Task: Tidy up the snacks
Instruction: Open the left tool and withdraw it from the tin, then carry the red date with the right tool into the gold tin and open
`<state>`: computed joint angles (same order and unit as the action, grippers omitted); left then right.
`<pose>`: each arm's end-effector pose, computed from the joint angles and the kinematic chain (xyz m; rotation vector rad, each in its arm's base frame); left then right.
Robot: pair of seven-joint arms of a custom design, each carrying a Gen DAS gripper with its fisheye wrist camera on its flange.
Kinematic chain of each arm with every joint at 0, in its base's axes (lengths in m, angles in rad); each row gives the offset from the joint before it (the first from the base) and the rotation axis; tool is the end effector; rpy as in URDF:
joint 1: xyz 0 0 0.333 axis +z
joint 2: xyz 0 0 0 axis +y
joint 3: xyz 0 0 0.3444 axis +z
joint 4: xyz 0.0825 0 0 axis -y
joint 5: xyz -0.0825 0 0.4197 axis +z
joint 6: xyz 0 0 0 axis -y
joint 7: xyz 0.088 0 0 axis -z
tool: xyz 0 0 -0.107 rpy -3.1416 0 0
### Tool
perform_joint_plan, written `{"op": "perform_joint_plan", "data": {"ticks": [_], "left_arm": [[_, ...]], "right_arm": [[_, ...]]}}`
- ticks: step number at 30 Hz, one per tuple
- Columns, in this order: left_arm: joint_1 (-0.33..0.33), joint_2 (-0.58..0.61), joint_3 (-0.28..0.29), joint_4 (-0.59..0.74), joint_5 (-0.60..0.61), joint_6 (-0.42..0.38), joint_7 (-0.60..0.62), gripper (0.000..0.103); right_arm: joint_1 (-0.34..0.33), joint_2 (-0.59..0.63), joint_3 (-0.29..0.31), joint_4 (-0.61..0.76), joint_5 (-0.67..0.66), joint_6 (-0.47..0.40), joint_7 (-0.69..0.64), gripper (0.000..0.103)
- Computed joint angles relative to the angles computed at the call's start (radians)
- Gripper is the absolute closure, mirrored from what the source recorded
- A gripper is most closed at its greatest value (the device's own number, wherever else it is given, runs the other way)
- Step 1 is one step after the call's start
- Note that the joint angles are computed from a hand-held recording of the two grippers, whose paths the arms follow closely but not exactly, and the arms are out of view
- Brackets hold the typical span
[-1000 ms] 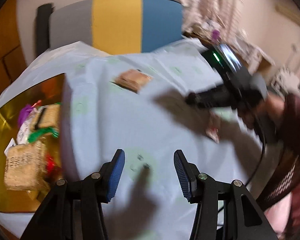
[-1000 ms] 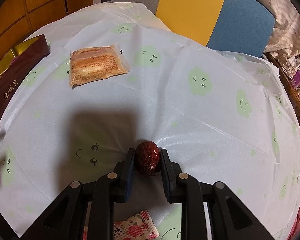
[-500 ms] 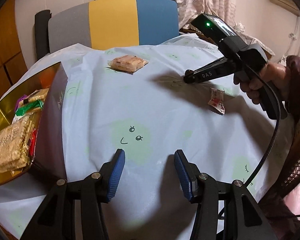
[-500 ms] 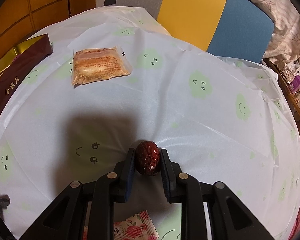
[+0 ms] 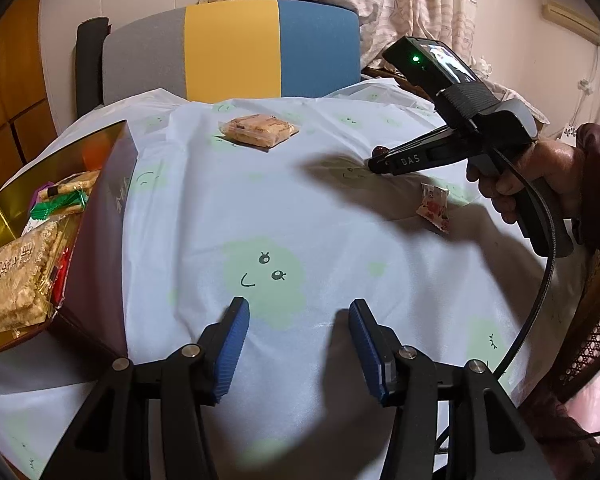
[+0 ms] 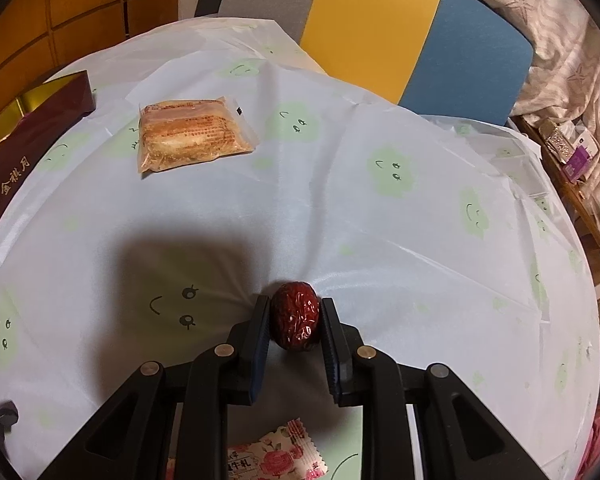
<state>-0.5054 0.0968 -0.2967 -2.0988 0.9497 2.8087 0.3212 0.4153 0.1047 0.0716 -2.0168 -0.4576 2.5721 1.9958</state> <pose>0.4094 -0.4742 0.4397 -1.4845 2.1366 -0.9269 0.5661 0.3066 0.4584 -2.2924 1.5342 -0.6316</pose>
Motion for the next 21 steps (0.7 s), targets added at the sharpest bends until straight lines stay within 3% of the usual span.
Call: {"op": "perform_joint_plan", "data": {"ticks": [6, 12, 15, 21], "left_arm": [[0.002, -0.002, 0.004, -0.007, 0.02, 0.021, -0.026, 0.05], [0.006, -0.005, 0.009, -0.016, 0.057, 0.048, -0.061, 0.05], [0.006, -0.006, 0.012, -0.019, 0.089, 0.057, -0.09, 0.05], [0.011, -0.009, 0.013, -0.026, 0.128, 0.077, -0.124, 0.05]], "right_arm": [[0.017, 0.01, 0.001, 0.031, -0.045, -0.065, 0.052, 0.079], [0.023, 0.024, 0.007, 0.082, -0.001, -0.154, 0.058, 0.079], [0.008, 0.01, 0.019, 0.08, 0.118, -0.137, -0.023, 0.079], [0.016, -0.011, 0.029, 0.095, 0.156, -0.146, -0.083, 0.079]]}}
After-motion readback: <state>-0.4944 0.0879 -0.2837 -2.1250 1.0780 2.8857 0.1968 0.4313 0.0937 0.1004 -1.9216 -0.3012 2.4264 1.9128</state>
